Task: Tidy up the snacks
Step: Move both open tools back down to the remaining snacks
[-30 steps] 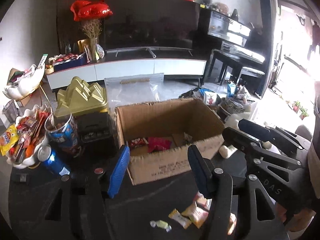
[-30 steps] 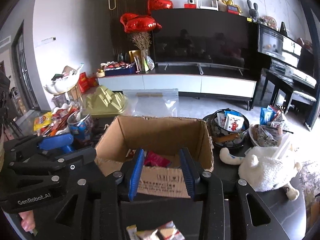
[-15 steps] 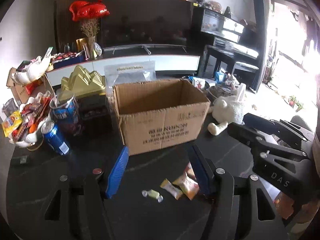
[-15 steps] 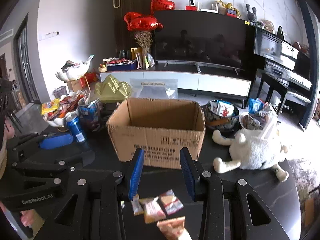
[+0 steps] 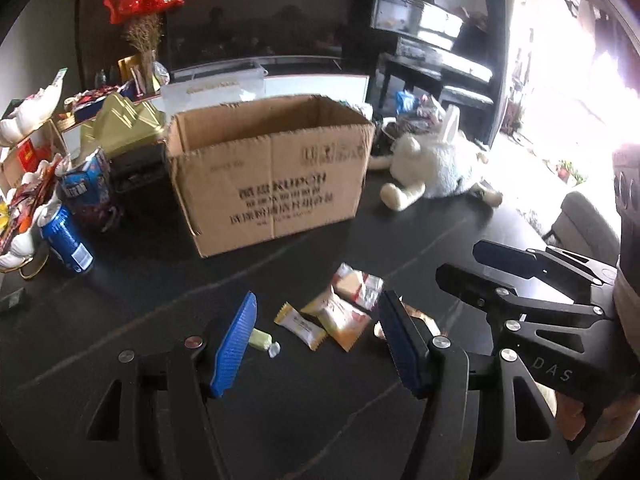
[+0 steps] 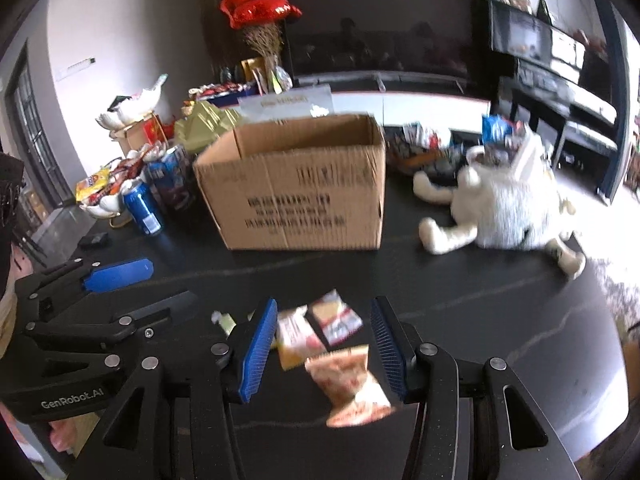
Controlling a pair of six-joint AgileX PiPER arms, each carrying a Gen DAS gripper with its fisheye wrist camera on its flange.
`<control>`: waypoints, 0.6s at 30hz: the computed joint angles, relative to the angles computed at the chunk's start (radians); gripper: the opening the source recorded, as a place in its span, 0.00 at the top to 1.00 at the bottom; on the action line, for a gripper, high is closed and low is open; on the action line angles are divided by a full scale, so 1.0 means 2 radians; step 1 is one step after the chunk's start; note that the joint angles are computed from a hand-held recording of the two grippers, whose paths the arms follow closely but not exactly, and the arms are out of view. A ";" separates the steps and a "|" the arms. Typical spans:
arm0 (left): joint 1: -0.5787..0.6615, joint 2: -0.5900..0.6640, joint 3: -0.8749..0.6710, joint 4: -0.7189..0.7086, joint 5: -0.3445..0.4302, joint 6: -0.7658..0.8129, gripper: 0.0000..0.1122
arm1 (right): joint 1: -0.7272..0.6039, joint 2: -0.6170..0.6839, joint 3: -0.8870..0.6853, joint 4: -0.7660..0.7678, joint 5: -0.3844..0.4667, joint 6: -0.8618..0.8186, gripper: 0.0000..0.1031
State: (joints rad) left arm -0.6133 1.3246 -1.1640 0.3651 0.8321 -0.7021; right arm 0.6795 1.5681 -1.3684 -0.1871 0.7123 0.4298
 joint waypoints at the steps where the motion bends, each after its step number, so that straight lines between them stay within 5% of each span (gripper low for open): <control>1: -0.003 0.003 0.005 0.000 -0.003 -0.005 0.45 | -0.001 -0.003 0.010 0.002 -0.004 0.002 0.52; 18: 0.021 0.035 0.071 -0.063 -0.083 0.047 0.45 | -0.020 0.030 0.065 0.074 -0.004 -0.044 0.52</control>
State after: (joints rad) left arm -0.5703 1.3942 -1.0213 0.2383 0.6653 -0.6085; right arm 0.6404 1.6276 -1.2391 -0.0394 0.7043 0.3423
